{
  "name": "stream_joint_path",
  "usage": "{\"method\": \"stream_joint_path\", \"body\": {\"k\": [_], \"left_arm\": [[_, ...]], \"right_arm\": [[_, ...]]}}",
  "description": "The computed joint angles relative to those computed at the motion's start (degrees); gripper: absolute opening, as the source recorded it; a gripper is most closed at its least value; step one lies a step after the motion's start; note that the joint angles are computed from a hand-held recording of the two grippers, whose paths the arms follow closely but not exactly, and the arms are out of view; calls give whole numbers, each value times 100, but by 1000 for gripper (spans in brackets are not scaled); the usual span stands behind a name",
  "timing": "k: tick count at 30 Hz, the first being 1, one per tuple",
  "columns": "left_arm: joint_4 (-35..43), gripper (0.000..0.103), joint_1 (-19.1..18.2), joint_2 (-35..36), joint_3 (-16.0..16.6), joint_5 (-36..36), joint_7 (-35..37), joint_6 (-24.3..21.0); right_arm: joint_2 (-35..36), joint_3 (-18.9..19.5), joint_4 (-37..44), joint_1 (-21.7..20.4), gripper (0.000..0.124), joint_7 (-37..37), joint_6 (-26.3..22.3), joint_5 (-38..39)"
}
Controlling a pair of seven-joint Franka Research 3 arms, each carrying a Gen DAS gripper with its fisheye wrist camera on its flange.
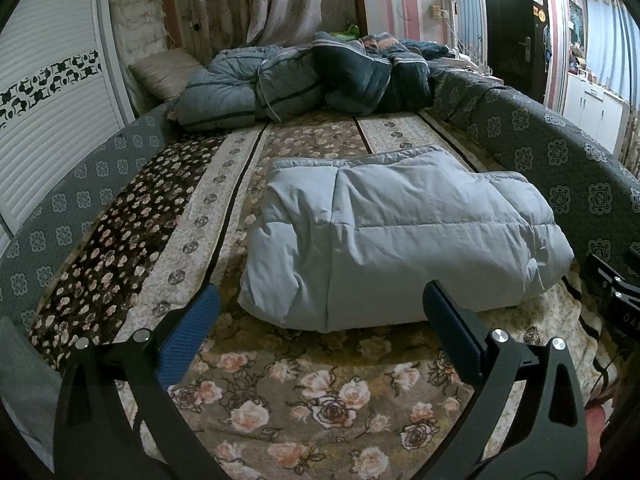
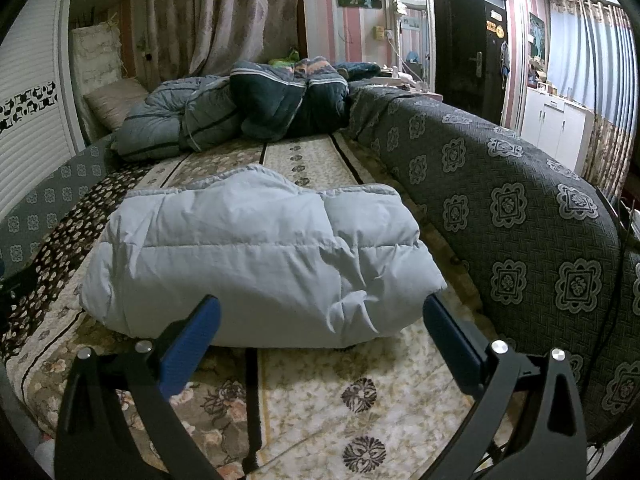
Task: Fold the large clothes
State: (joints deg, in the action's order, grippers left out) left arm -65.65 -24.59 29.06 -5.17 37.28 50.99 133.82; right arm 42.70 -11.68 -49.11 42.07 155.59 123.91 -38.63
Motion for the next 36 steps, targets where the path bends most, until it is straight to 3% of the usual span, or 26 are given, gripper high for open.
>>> {"method": "stream_joint_path", "body": {"k": [36], "left_arm": [[-149,100,162,-49,58,15,182,237]], "right_arm": [[211,-24,318,-15,101,-243,0,213]]}}
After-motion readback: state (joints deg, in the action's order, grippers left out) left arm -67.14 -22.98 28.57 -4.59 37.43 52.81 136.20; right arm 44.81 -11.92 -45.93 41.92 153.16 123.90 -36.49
